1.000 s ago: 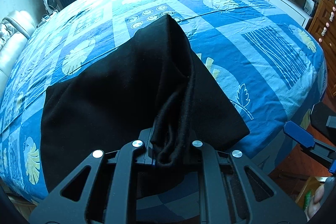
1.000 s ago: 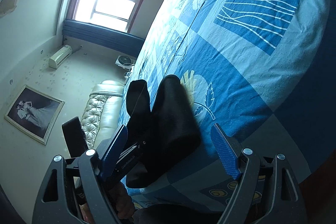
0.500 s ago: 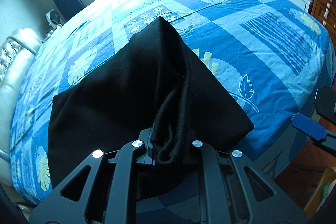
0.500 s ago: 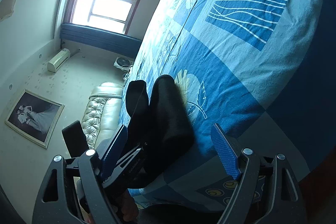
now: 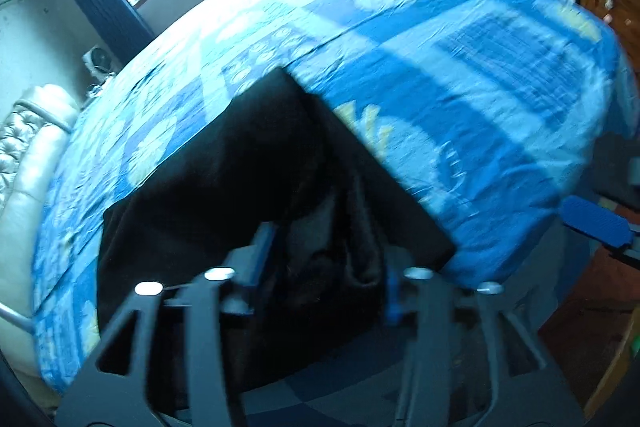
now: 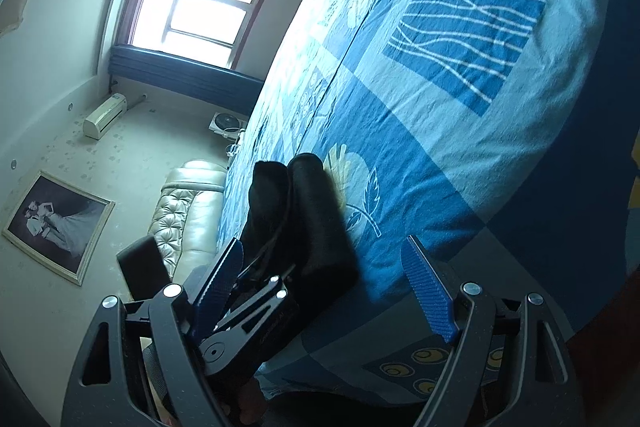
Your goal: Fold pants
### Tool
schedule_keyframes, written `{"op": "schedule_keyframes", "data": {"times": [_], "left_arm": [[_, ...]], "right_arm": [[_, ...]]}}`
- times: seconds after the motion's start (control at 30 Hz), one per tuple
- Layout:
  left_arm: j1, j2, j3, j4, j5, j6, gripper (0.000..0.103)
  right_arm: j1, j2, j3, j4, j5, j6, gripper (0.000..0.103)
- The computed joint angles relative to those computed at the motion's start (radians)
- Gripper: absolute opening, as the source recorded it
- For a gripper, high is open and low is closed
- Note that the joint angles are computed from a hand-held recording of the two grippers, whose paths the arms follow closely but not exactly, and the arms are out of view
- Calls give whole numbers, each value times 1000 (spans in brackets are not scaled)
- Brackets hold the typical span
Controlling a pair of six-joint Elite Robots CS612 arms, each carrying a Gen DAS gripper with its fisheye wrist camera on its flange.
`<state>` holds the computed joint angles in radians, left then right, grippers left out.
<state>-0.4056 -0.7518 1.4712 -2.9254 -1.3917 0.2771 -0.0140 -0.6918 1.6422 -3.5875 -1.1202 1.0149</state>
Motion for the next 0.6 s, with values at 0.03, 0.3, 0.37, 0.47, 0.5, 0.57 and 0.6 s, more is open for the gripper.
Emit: {"op": "schedule_keyframes", "data": {"times": [0.03,0.3,0.37,0.47,0.5,0.57,0.6], "left_arm": [[6,-6,4,-6,-40,-8,67],[150,-62,13,29,-518,-204,87],[207,-57,2,42,-635,-270,89],[274,-46,-2,39,-683,-352,89],[289,-42,-3,41,-679,-365,89],[318,-33,-7,65,-657,-377,89],[330,-27,-11,84,-656,-383,89]], "right_arm": [[0,-4,3,0,-8,-2,81],[2,-14,-17,-15,47,0,80],[8,1,-50,-3,100,-1,81],[26,26,-114,74,173,-36,81],[32,32,-130,99,188,-50,81],[42,42,-158,141,203,-81,81],[49,44,-175,188,197,-117,80]]}}
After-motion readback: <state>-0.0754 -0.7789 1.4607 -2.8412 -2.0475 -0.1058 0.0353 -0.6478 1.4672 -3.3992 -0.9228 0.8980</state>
